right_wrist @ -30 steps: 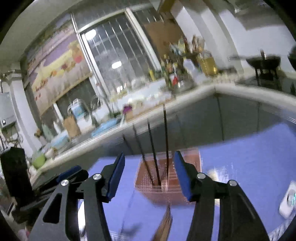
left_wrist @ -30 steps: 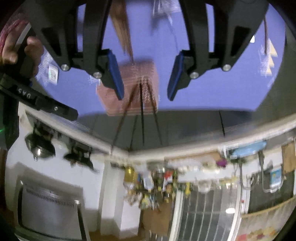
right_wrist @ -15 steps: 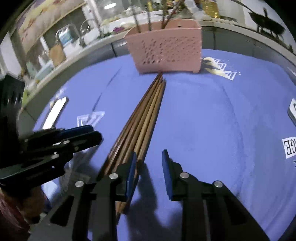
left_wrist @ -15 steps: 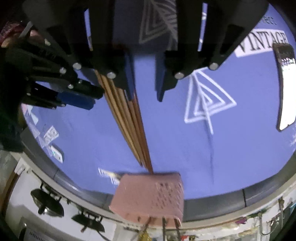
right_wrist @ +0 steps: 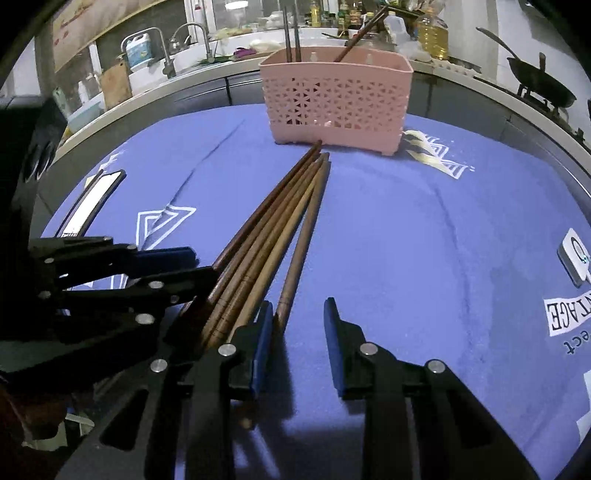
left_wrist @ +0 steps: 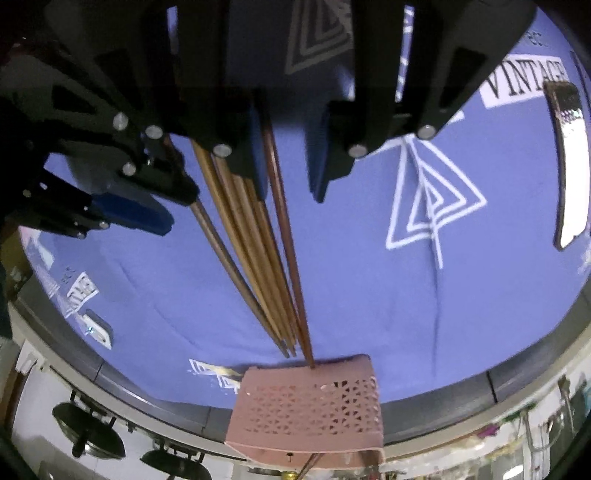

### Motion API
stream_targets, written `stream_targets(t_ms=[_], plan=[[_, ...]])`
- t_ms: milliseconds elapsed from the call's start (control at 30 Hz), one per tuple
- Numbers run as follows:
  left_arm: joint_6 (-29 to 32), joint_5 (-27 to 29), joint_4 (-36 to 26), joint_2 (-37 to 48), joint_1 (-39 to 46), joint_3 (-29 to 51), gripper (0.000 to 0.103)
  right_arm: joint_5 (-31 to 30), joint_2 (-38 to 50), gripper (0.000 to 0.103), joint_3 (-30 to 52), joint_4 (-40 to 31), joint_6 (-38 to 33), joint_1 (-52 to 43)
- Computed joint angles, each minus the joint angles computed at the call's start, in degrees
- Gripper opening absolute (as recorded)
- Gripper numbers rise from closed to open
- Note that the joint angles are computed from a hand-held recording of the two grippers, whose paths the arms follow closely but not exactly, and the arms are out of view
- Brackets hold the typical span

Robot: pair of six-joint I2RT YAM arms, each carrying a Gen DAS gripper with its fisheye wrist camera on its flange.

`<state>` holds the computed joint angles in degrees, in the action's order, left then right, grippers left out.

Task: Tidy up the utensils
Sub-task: 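Close the left gripper on a brown chopstick while the right gripper grasps another, then carry both chopsticks up over the pink basket and open both grippers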

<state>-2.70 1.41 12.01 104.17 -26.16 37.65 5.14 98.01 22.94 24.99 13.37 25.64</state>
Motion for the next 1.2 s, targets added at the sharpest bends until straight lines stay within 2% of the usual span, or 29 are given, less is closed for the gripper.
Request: stream_targets(t_ms=[67,133,200,267,600,733,967,1200], plan=[[-0.06,-1.18,0.24,0.6,-0.68,0.59,0.023,0.65,0.97,0.029,0.68,0.12,-0.19,0.63],[-0.17,-1.66,0.4,1.21,-0.79,1.21,0.008,0.71,1.09,0.025,0.67,0.42,-0.91,0.17],[0.09,-0.23,0.4,1.09,0.18,1.14,0.007,-1.39,0.54,0.015,0.16,0.51,-0.55,-2.22],[0.84,0.66,0.82,0.58,1.12,0.32,0.006,-2.33,-0.03,0.012,-0.28,0.38,-0.23,-4.32],[4.15,5.45,1.91,-5.61,7.21,-8.25,0.006,-6.15,-4.75,0.011,-5.0,-0.9,-1.15,-12.98],[5.12,7.82,-0.21,-8.31,8.99,-10.51,0.006,-9.96,-6.15,0.011,-5.9,-2.11,-0.8,-15.35],[6.11,6.57,-5.2,-3.73,6.94,-1.77,0.006,-12.67,-1.28,0.012,3.54,-8.28,-3.26,-15.0],[6.42,3.62,-12.3,5.49,4.61,14.31,0.006,-14.3,7.73,0.012,18.74,-16.27,-6.18,-15.07]])
